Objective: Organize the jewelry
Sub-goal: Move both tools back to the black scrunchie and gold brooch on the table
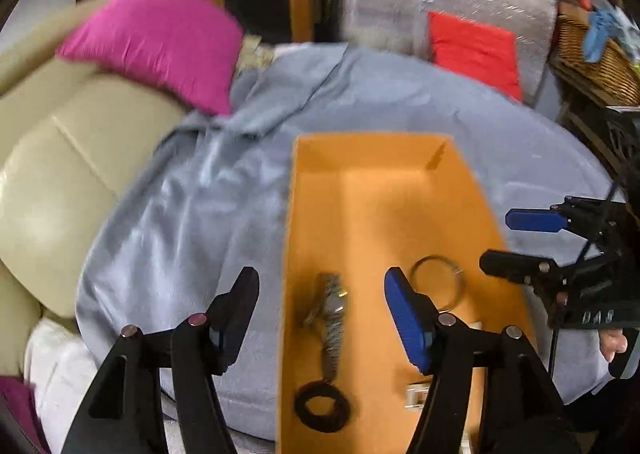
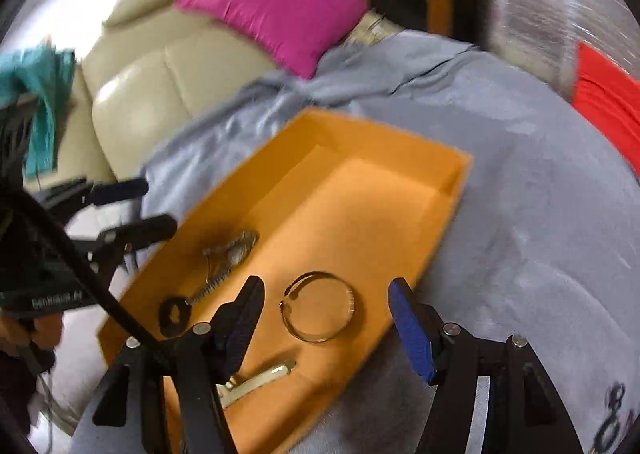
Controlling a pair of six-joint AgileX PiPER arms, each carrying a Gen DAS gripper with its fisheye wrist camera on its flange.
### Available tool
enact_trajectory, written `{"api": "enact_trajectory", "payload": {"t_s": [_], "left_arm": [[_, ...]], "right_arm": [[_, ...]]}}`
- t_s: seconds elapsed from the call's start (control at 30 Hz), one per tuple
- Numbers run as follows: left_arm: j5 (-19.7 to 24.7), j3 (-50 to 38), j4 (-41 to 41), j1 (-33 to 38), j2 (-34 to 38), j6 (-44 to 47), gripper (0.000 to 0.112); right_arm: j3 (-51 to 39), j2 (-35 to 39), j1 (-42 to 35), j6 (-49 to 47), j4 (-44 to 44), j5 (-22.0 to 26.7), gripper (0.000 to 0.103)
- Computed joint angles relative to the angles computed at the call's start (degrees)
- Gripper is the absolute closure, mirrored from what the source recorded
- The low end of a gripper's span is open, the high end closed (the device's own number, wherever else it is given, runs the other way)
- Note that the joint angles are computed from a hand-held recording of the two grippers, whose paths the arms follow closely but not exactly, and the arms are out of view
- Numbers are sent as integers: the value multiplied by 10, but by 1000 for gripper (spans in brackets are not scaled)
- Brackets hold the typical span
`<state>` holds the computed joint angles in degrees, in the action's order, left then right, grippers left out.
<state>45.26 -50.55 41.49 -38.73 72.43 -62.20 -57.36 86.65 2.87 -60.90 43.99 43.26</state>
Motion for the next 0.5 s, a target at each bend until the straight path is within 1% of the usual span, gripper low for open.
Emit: {"api": "enact_trajectory", "payload": {"t_s": [0.03,0.1,0.13,0.27,0.33,0.4,0.43,0.5], "left_arm": [[10,-10,4,-13,1,-4,44],[39,-46,23,-65,14,-26,43],[47,-60,27,-79,21,-28,42],[79,-141,61,-166,81,-71,35],[91,-190,73,-201,124,-86,31],[106,-239,83,-229,170,-96,30],[116,-263,83,-239,190,-95,28],[140,-340,81,-263,257,-89,26]], "right_arm": [[-1,-8,-23,-9,13,17,35],[2,-24,-72,-28,31,47,35],[6,-32,-104,-42,39,63,35],[-1,-32,-248,-95,58,141,35],[-19,-12,-329,-120,61,182,35],[-44,13,-393,-138,63,209,35],[-62,31,-432,-146,63,227,37],[-107,73,-498,-154,66,265,41]]}}
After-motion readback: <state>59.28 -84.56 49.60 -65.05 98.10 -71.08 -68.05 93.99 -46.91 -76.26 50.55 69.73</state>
